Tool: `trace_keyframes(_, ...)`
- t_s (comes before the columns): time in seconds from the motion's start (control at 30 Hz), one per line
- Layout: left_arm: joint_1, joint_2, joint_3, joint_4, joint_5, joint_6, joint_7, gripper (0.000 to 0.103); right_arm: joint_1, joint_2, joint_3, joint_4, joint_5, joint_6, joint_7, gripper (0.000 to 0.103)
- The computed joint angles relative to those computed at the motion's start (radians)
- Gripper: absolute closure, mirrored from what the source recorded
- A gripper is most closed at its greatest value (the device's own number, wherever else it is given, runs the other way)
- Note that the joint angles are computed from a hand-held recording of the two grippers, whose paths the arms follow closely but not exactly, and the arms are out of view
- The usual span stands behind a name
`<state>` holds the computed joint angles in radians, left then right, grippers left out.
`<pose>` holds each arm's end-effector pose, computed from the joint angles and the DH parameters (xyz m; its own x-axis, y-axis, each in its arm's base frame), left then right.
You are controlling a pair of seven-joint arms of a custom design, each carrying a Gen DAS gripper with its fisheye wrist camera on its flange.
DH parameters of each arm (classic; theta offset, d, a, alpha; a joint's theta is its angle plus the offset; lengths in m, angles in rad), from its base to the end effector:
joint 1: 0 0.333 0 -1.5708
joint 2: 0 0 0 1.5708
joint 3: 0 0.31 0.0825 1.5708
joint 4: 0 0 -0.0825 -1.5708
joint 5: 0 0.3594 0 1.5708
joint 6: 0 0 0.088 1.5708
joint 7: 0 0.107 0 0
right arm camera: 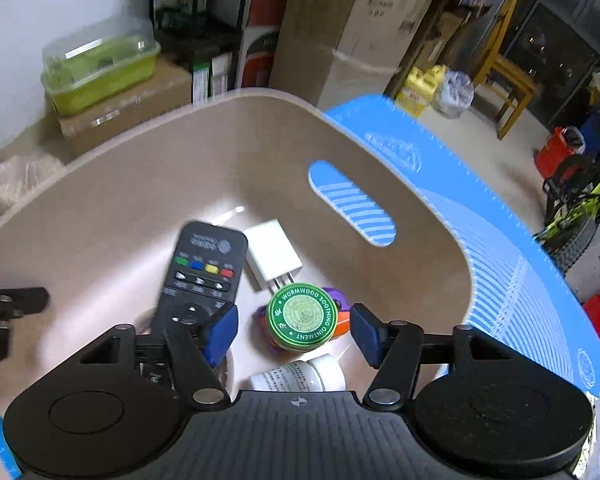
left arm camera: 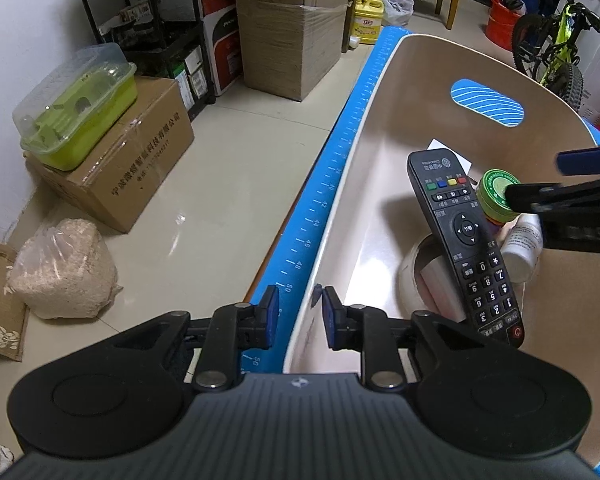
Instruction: Organize rigid objects
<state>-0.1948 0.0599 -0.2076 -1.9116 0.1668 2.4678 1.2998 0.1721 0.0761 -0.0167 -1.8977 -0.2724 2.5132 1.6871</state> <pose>0.5457 -0.2298 0.5218 -0.2273 -0.9738 -0.0101 -0.8481 0.2030 -0.4895 0.5915 0.0952 0.5239 0.1585 -0.9688 0.1906 -0.8263 -0.2358 -0.5115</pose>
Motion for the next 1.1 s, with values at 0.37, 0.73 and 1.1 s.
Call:
trace_keyframes(0.37, -0.021, -0.059, -0.005, -0.021, 0.24, -0.001, -0.178, 0.036, -0.059, -0.25, 0.053, -0.225, -0.025, 0.111, 0.147, 0.018)
trace_keyframes(0.73, -0.053, -0.199, -0.033, -0.108, 0.245, 0.06, -0.136, 0.03, -0.183, -0.518, 0.15, -0.441, -0.027, 0.142, 0.311, 0.006)
trace_keyframes(1.1, -0.1, -0.392, -0.037, -0.267, 0.165, 0.136, -0.037, 0.029, -0.268, -0.859, 0.223, -0.648, 0.019, 0.045, 0.382, 0.003)
